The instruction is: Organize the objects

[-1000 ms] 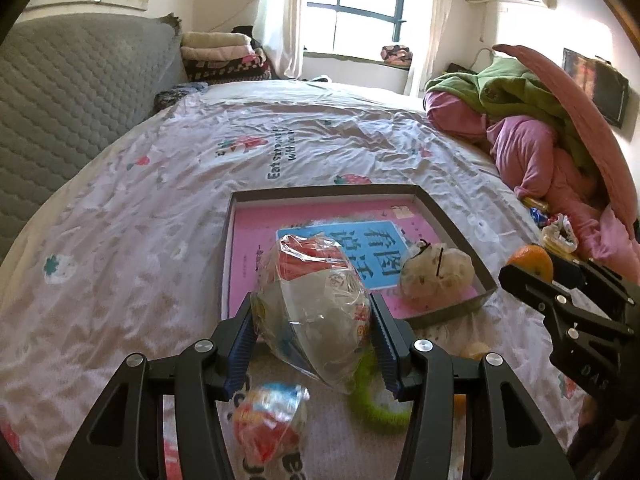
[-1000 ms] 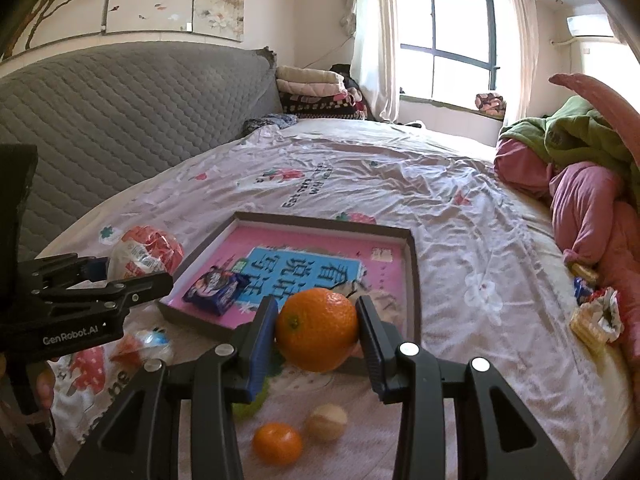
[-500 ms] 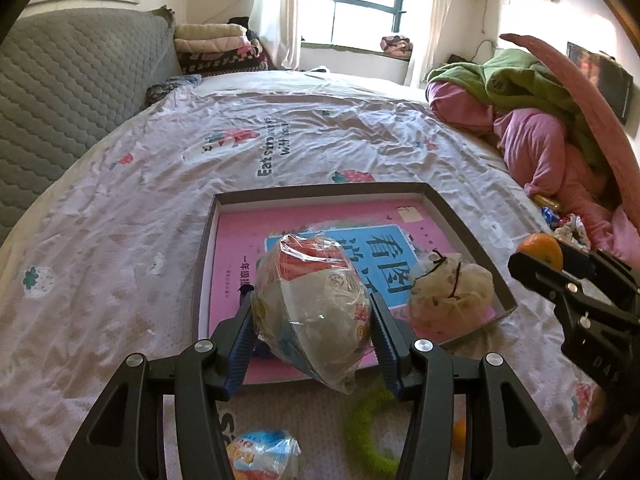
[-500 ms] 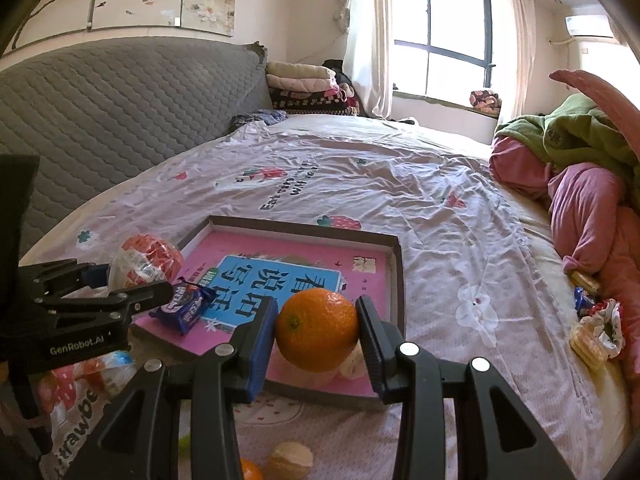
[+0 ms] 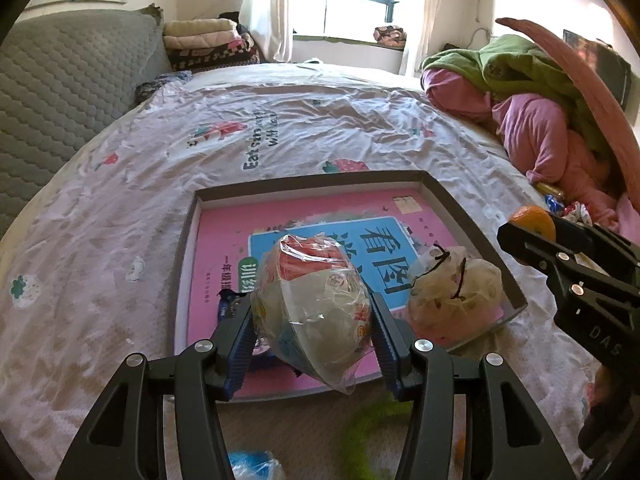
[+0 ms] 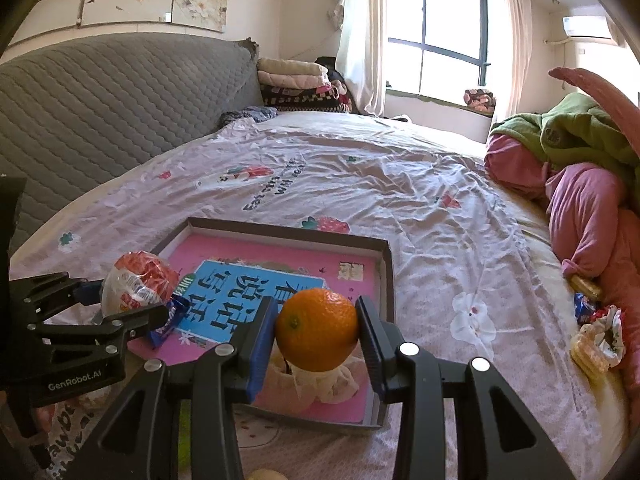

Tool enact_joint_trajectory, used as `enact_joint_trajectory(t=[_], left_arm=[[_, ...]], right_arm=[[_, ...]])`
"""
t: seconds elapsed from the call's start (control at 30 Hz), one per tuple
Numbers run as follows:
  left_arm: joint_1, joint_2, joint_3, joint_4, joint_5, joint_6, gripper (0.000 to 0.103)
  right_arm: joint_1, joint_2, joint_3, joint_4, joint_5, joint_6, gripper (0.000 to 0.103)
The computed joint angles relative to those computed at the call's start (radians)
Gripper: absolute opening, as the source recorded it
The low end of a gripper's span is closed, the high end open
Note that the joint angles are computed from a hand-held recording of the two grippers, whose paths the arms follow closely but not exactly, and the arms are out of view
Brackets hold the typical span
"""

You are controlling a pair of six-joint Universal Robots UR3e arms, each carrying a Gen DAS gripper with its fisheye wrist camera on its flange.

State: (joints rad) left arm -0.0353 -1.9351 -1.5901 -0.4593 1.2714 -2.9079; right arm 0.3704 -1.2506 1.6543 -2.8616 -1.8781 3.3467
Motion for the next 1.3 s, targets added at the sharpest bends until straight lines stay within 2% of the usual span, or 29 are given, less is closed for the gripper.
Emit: enact_joint_trajectory(t=[0.67,1.1,1.3], left_arm=[[-0.059,-0.105,0.056,0.015,0.062,0.021,0.055],[-0.075,-0.166,0.104,0.017,0.089,0.042,0.055],[-0.073,-0.169,0.108,0.014,0.066,0.054,0.055]], right_arm=[[-0.055,0.054,0.018,0.008,0.062,0.017,0.041],[-0.044,0.111,-0.009,0.043,0.034,0.005,0.041],[-0.036,0.129,-0.023,0.056,0.013,-0.006,0.041]])
